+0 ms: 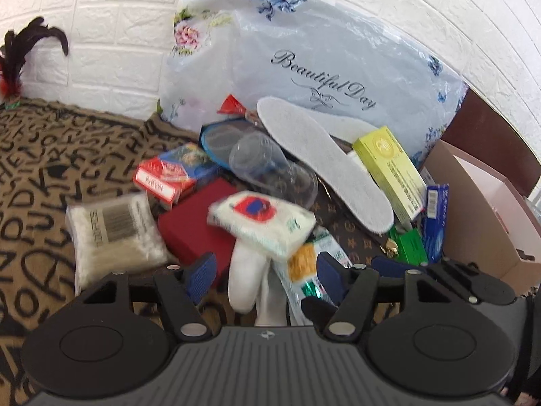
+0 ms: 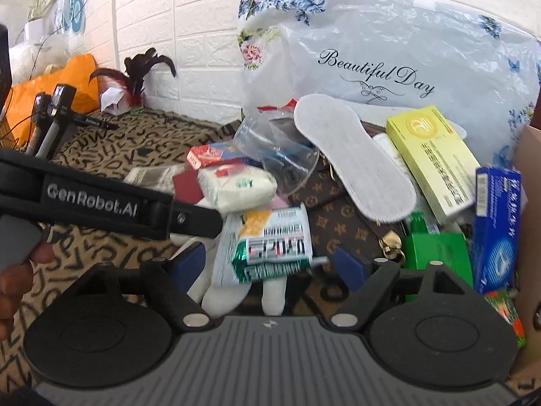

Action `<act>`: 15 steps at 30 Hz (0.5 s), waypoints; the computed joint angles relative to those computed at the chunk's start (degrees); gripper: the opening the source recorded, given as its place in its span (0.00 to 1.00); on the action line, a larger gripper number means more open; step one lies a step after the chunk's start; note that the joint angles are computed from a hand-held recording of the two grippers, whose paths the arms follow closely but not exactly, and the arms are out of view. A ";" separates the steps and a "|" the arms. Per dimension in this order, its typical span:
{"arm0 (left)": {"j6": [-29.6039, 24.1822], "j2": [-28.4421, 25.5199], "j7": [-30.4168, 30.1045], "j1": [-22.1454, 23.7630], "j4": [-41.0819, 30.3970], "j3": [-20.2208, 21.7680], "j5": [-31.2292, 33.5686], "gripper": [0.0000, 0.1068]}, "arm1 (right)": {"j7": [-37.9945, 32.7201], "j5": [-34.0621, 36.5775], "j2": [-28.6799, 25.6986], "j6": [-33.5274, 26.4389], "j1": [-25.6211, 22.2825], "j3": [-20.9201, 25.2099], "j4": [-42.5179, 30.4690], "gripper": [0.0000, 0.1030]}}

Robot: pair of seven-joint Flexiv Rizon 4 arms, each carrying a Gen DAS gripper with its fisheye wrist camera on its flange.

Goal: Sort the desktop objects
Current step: 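Grasp the thin white printed strip with the left tool while the right tool grasps the white-green Korean-labelled packet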

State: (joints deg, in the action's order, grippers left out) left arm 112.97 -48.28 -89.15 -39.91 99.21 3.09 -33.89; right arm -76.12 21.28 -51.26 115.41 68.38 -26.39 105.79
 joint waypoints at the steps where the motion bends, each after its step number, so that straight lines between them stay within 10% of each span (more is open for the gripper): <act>1: -0.63 -0.34 0.39 -0.03 -0.89 0.40 -0.09 0.63 | 0.14 -0.30 -0.34 0.00 -0.63 0.35 -0.75 0.77; 11: -9.42 -4.73 -1.27 -0.48 -10.07 5.17 1.34 0.63 | 2.81 -3.86 -2.10 -2.71 -4.31 2.13 -4.60 0.53; 15: -8.68 -5.00 -2.94 2.46 -10.79 2.02 5.79 0.28 | 3.46 -4.39 -2.42 -1.99 -4.14 1.74 -4.34 0.50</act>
